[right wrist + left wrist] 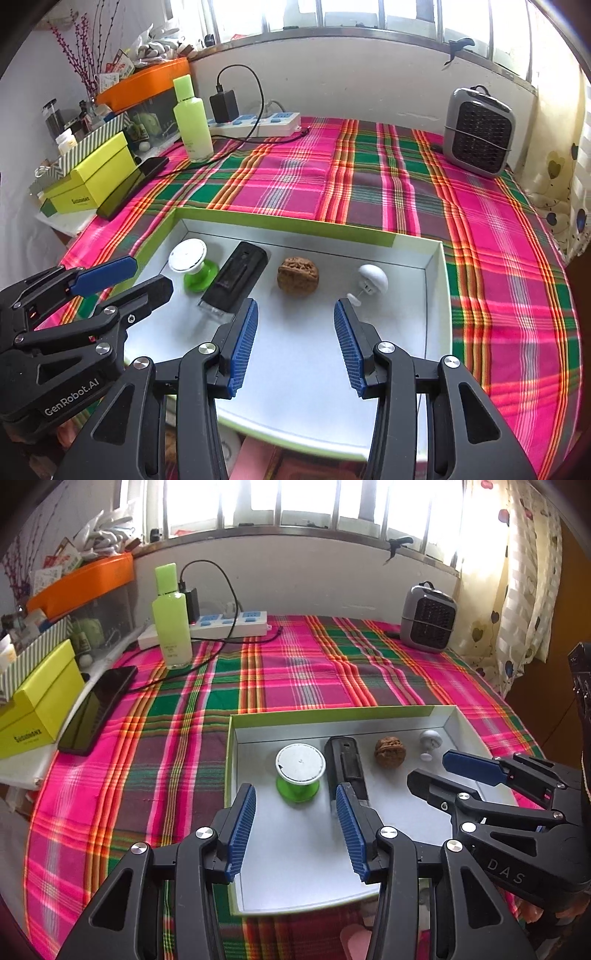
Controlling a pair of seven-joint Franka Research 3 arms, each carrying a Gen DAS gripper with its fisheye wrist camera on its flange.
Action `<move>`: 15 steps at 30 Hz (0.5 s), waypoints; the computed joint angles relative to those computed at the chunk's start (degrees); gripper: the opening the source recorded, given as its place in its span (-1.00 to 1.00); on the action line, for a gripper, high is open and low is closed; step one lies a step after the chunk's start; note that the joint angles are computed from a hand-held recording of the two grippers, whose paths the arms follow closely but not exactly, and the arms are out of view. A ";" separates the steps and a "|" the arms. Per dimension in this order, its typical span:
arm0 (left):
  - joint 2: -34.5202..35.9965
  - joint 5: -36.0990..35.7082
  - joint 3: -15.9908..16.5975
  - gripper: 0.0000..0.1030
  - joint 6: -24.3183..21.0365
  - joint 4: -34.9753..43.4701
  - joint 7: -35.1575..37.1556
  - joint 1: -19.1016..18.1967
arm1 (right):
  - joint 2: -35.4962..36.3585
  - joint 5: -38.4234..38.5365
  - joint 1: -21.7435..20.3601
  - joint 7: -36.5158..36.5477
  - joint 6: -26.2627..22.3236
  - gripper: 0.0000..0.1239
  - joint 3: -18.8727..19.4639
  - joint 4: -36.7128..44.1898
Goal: Organize objects
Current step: 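Open both grippers to release the spool and walnut in the box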
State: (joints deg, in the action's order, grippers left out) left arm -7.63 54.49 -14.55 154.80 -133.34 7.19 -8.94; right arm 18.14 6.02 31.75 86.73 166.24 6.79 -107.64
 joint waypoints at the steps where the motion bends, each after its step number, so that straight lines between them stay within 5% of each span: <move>1: -0.43 -0.04 -0.05 -0.14 0.15 -0.35 -0.29 -0.07 | -0.42 0.13 -0.01 0.08 0.38 -0.28 0.02 -0.57; 15: -5.52 2.73 -3.25 -0.14 -4.41 -3.44 -5.07 -1.12 | -6.77 -0.95 1.21 3.47 6.42 -0.28 -0.73 -9.62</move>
